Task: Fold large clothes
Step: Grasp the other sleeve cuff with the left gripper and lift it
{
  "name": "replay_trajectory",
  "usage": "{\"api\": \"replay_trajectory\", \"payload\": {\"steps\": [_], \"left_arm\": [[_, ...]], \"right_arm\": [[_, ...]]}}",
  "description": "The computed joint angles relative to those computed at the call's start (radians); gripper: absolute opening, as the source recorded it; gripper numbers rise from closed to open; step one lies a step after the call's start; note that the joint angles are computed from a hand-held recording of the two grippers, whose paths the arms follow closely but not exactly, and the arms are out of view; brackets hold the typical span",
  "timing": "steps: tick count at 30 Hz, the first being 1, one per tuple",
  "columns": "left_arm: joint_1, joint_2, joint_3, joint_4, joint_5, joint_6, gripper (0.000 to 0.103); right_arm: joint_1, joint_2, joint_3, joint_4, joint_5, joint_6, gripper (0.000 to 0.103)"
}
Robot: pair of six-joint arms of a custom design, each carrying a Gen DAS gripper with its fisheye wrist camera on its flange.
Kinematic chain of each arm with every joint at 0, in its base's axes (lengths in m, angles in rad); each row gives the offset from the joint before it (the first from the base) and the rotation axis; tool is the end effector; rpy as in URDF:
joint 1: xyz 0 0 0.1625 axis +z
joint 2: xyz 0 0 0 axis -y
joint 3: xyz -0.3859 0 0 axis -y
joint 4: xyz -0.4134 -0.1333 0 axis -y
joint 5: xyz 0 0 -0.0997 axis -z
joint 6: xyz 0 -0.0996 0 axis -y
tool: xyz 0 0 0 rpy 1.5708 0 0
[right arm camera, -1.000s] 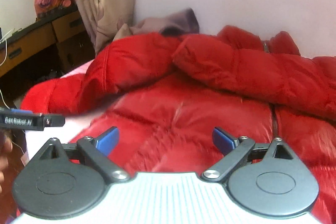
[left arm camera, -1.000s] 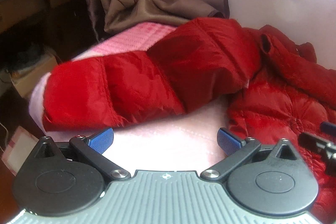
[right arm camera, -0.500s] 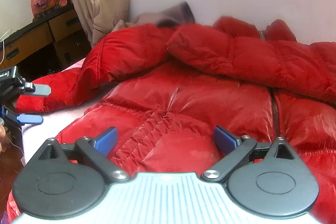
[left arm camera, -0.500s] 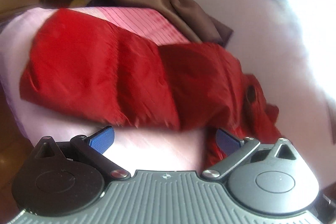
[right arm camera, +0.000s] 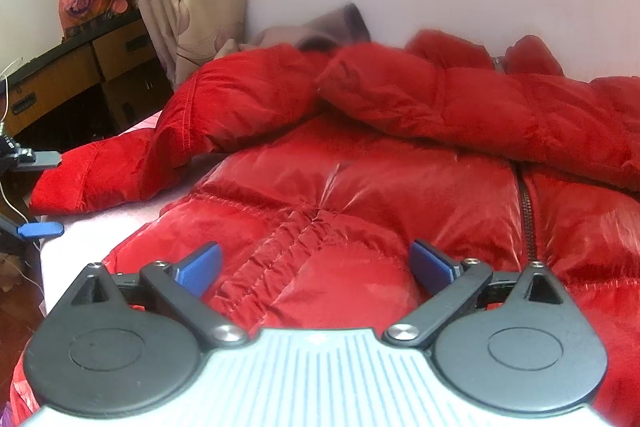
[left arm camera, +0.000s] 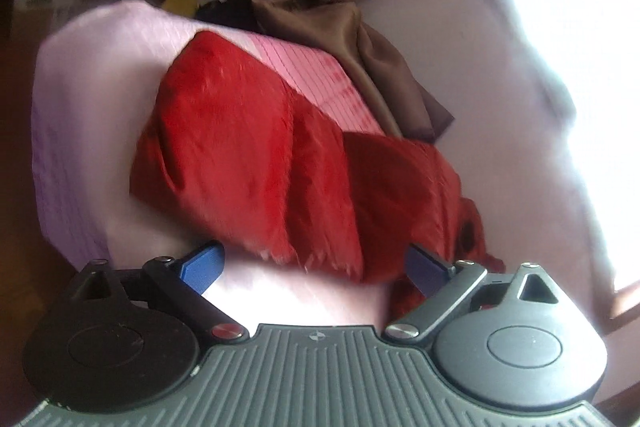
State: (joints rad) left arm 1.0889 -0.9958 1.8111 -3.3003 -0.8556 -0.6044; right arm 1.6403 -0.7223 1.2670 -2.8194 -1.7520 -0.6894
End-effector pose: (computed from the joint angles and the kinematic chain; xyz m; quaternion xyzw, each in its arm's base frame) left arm -0.1084 -0.6359 0.2185 -0.2056 0.8295 -0.5163 0.0552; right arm 0.1694 -0.7726 0.1933 0.3173 -0.8799 0.3011 0.1856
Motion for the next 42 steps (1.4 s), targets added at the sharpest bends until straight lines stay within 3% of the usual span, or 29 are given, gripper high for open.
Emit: {"api": "replay_trajectory", "payload": {"steps": [4,5,7,8,9,11,15,19,25,30,35,42], "left_arm": [[0.007,0.023,-0.042,0.008,0.034,0.017,0.084],[0.007,0.029,-0.049,0.004,0.046,0.022,0.076],[0.005,0.039,-0.066,0.026,0.094,0.016,0.050],[0.008,0.040,-0.072,0.048,0.102,0.000,0.024],[0.016,0.038,-0.078,0.076,0.094,-0.019,0.010],[0.028,0.045,-0.090,0.075,0.089,-0.025,0.008],[-0.001,0.082,-0.134,0.058,0.215,0.057,0.005],[-0.033,0.109,-0.183,0.014,0.282,0.169,0.005],[-0.094,0.170,-0.300,-0.062,0.323,0.371,0.005],[-0.150,0.252,-0.452,-0.072,0.293,0.518,0.005],[-0.201,0.383,-0.663,-0.035,0.213,0.635,0.005],[-0.238,0.621,-1.030,0.198,0.095,0.663,0.005]], "right_arm": [[-0.003,-0.003,0.001,0.004,0.006,0.015,0.101],[-0.002,-0.002,0.000,0.003,0.003,0.015,0.101],[0.000,0.001,0.000,-0.002,-0.004,0.008,0.101],[0.001,0.002,0.001,-0.006,-0.006,0.005,0.101],[0.001,0.002,0.002,-0.009,-0.007,0.004,0.101],[-0.002,0.002,0.004,-0.012,-0.003,0.004,0.101],[-0.008,0.002,0.004,-0.011,0.009,0.013,0.102],[-0.011,-0.007,0.007,-0.004,0.027,0.043,0.102],[-0.034,-0.055,0.009,0.057,0.110,0.215,0.102],[-0.049,-0.112,0.056,0.011,0.142,0.260,0.102],[-0.072,-0.163,0.099,-0.060,0.159,0.271,0.102],[-0.127,-0.228,0.146,-0.152,0.178,0.327,0.102]]}}
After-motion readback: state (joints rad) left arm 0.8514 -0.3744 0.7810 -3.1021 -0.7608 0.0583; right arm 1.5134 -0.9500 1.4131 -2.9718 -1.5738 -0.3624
